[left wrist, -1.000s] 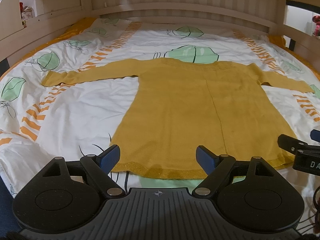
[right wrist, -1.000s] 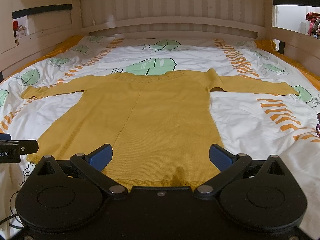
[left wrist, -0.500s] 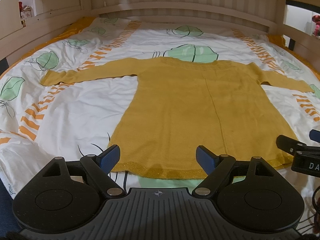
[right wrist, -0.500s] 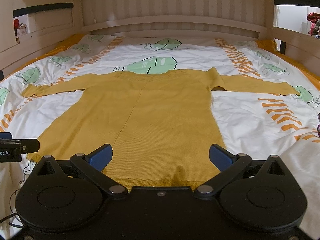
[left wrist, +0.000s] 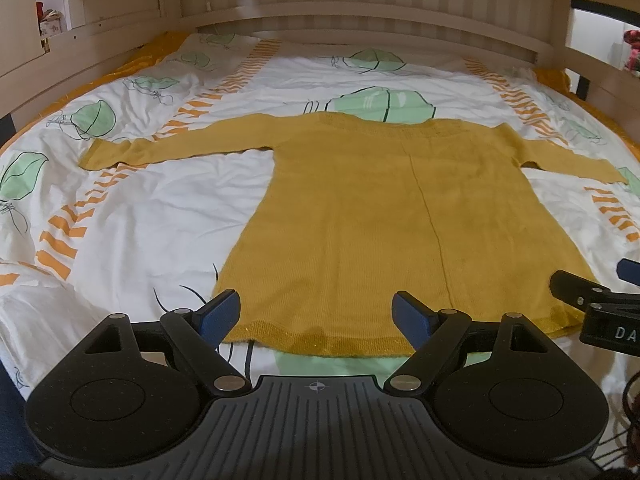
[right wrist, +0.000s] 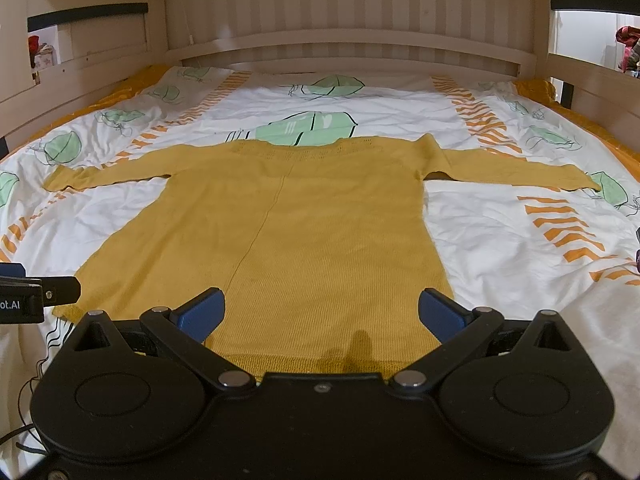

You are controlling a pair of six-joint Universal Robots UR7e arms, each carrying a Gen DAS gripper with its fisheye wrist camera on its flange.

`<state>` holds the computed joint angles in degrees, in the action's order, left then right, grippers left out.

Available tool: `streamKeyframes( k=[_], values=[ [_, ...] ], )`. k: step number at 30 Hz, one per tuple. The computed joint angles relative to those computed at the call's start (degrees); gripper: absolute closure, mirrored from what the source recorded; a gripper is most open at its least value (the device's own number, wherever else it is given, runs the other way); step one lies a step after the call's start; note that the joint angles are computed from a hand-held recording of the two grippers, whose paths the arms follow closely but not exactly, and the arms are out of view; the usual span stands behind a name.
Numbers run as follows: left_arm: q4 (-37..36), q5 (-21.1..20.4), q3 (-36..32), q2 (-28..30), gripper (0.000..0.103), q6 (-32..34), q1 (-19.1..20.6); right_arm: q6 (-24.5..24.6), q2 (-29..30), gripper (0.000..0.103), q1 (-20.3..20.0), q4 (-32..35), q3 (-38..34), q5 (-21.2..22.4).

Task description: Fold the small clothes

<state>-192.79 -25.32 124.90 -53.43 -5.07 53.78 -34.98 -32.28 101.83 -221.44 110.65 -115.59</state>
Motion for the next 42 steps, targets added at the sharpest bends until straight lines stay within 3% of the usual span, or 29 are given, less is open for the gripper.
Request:
streamKeyframes(
  k=[20, 25, 33, 39, 42],
  values=[
    [3.2, -1.4, -0.2, -0.8, 0.020, -2.0, 0.7, 0.8, 0.1, 0.001, 0.2, 1.3, -0.5, -0.5],
    [5.2, -2.7, -1.4, -1.4, 0.020, -1.0, 1.6, 4.6, -1.1, 0.001, -0.1, 5.8, -0.2, -0.4],
    [5.4, -6.1, -7.1, -0.9, 0.020, 5.2, 4.0, 14.5, -6.5, 0.001, -0.9, 19.0, -1.1, 2.7],
    [5.8, -9.7, -13.1, 0.7, 0.020, 10.6, 6.5, 12.2, -7.2, 0.001, -1.0, 23.8, -5.1, 5.0],
    [6.9, -11.4, -16.7, 1.9, 0.020, 12.5, 8.1, 13.4, -6.2, 0.001, -1.4, 26.0, -8.4, 6.0]
  ],
)
